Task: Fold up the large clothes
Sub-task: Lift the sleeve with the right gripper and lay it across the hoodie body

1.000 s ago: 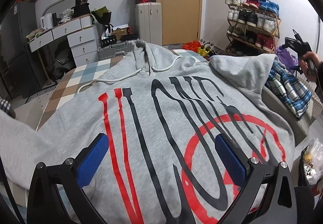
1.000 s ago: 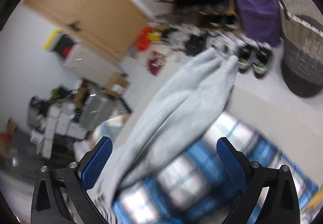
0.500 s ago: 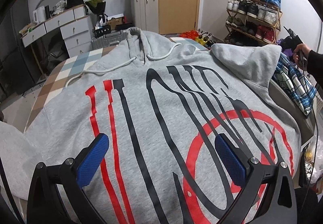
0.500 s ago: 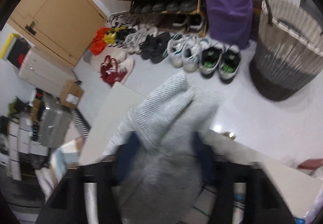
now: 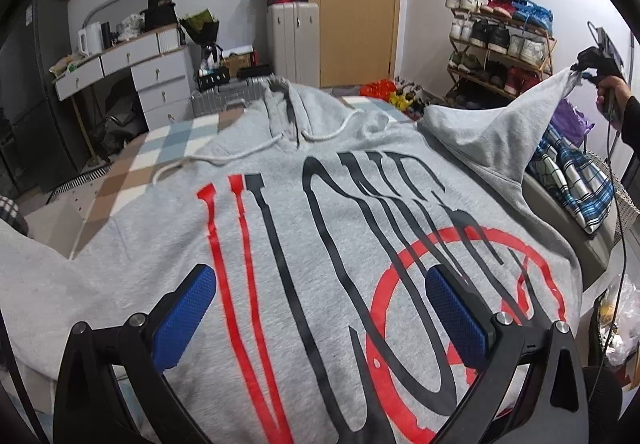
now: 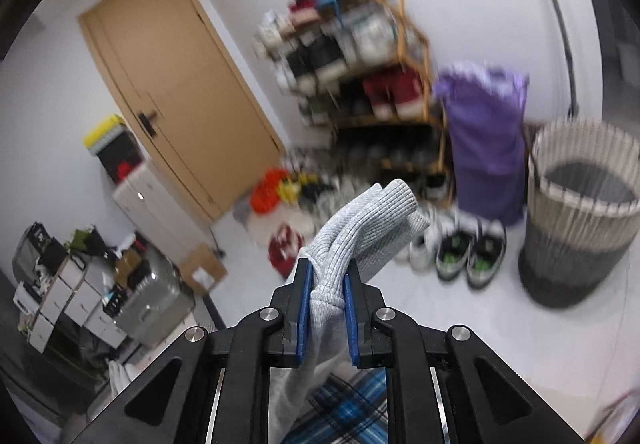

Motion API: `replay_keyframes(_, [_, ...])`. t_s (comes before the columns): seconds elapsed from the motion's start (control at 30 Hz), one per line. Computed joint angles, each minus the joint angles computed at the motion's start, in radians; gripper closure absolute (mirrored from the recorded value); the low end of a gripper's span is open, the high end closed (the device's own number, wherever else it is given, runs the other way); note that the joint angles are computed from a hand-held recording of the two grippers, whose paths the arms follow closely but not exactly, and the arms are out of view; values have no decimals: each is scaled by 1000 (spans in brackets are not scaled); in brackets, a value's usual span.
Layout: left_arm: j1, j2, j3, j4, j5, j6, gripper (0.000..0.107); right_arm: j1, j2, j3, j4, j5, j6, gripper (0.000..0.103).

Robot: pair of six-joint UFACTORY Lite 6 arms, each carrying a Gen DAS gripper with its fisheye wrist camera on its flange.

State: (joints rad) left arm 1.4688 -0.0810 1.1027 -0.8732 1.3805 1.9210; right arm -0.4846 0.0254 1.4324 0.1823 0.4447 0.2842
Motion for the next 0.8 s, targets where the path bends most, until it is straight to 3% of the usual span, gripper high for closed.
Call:
replay_keyframes(0.13, [39, 29, 41, -7, 50, 6, 5, 30, -71, 76, -149, 67, 131, 88])
replay_keyframes(0.27, [77, 71, 93, -21, 88, 10, 5, 101, -60, 249, -386, 209, 303, 89])
replay_keyframes(0.33, [92, 94, 121, -28, 100, 11, 5, 135, -58, 330, -503, 262, 386, 97])
replay_keyframes(0.47, [122, 149, 176, -42, 127, -2, 5, 201, 37, 587, -510, 404, 358, 97])
replay_keyframes(0.6, [127, 191, 214, -27, 141, -15, 5, 303, 1, 445, -571, 392, 383, 97])
replay_keyframes(0.7, [145, 195, 220, -31, 144, 10, 5, 290, -60, 309, -564, 349, 470, 97])
replay_keyframes(0.8, [171, 236, 266, -55, 161, 16, 5, 312, -96, 293, -568, 352, 491, 97])
